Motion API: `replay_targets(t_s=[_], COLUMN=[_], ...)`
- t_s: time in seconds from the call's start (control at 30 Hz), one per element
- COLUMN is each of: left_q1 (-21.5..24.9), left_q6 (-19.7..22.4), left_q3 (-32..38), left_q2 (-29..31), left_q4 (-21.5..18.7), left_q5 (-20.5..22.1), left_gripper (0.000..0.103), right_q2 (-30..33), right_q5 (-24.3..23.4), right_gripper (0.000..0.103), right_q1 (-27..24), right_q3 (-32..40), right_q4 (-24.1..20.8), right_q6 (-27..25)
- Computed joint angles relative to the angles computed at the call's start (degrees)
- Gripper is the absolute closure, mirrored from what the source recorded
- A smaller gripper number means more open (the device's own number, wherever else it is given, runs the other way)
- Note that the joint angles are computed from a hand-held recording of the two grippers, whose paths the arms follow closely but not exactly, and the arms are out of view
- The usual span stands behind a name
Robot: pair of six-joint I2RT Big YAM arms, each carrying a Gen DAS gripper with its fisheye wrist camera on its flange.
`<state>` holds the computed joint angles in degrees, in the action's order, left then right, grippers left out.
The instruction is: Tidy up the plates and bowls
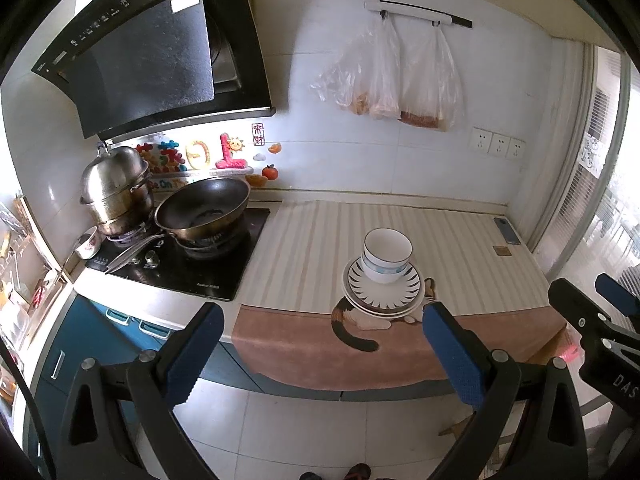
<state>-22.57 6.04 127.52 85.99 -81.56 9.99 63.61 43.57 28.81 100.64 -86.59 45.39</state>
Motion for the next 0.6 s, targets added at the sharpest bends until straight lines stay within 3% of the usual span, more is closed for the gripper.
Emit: replay_targets(t_s=[0.6], left_q1=[-0.73], left_q6=[-0.58], left_q3=[-0.32], left_q2=[-0.8], left_q4=[0.0], left_q5=[-0.86], left_gripper=[0.001], right_q2=[-0.77], right_q5=[-0.99], right_gripper=[0.003], right_q1=[-0.49], right_q3=[-0.51], right_q4=[0.33], right_q6=[-0.66])
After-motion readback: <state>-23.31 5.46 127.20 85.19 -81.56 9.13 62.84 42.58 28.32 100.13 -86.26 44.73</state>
